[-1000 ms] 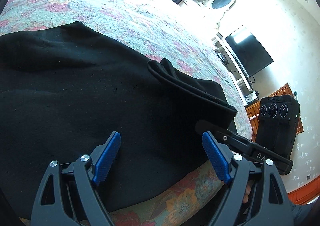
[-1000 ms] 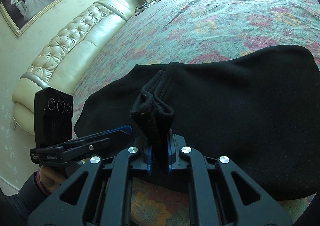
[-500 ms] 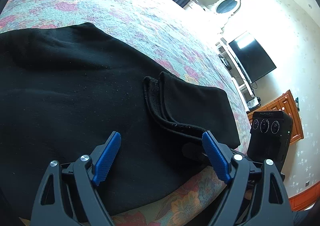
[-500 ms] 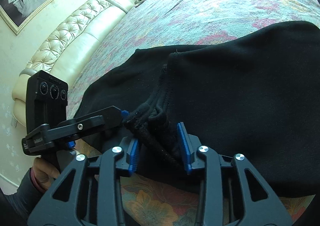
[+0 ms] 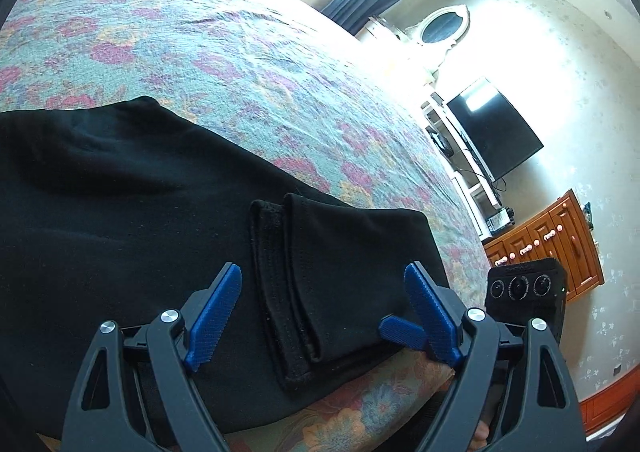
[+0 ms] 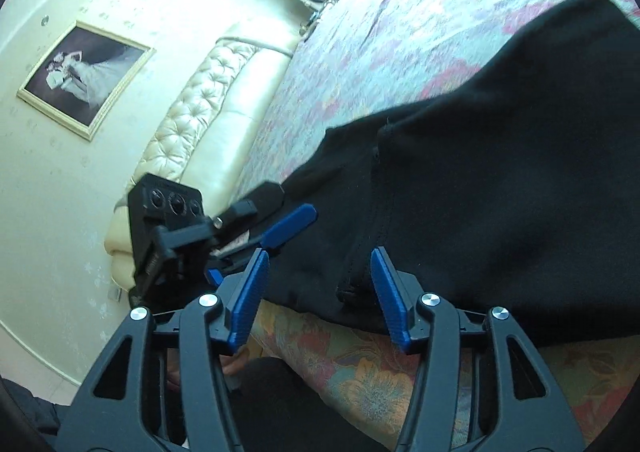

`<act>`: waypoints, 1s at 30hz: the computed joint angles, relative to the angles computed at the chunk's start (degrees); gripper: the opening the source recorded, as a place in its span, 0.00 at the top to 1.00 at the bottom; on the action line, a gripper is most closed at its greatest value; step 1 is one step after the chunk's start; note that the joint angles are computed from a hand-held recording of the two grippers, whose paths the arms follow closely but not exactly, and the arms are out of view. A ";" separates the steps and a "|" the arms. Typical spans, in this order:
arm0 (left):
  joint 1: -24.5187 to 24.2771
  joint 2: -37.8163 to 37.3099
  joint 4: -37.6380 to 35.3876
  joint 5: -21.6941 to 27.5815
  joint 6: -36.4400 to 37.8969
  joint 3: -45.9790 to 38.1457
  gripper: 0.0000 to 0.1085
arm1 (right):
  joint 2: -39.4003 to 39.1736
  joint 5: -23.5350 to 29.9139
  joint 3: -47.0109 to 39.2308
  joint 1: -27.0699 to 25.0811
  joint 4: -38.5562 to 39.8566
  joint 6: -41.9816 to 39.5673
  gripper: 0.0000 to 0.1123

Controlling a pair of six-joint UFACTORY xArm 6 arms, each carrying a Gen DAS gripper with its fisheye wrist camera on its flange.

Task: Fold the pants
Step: 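Open the right tool and release the pant leg onto the folded pants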

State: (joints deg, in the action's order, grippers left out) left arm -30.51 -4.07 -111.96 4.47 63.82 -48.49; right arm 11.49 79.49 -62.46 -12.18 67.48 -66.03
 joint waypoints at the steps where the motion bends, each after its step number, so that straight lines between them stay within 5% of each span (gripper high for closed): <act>1: 0.02 0.46 0.98 1.16 -0.35 -0.46 0.24 | -1.03 -1.68 0.20 -0.96 0.72 -0.03 0.52; 6: -0.64 4.71 1.84 6.14 2.09 -4.55 0.24 | 2.48 -9.91 -6.80 -5.70 2.73 6.30 0.52; 8: -1.08 7.49 7.12 6.94 -3.11 -6.30 0.24 | 6.63 -11.00 -11.06 -8.01 2.07 9.78 0.52; 11: -1.48 10.89 16.88 7.18 -12.23 -7.56 0.24 | 14.20 -9.69 -18.47 -10.49 -0.09 16.35 0.52; 15: -1.69 11.08 12.89 6.82 -7.83 -7.35 0.24 | 23.41 -1.11 -27.37 -11.41 -2.77 22.25 0.52; 18: -1.42 10.74 10.79 7.30 -6.24 -7.04 0.24 | 26.48 1.60 -29.71 -11.25 -2.43 21.69 0.58; 21: -1.61 10.59 11.21 6.95 -6.74 -6.85 0.24 | 26.20 2.30 -29.34 -10.95 -3.79 20.62 0.81; 24: -1.65 10.57 10.15 6.47 -6.51 -7.07 0.24 | 22.05 -2.29 -26.19 -9.78 -6.48 14.92 0.84; 27: -2.03 11.34 7.09 6.04 -2.21 -7.44 0.24 | 18.35 -12.63 -21.55 -6.82 -12.12 10.76 0.84; 30: -3.50 11.79 9.39 3.69 -1.23 -7.68 0.24 | 19.20 -11.45 -22.09 -7.50 -11.06 9.93 0.84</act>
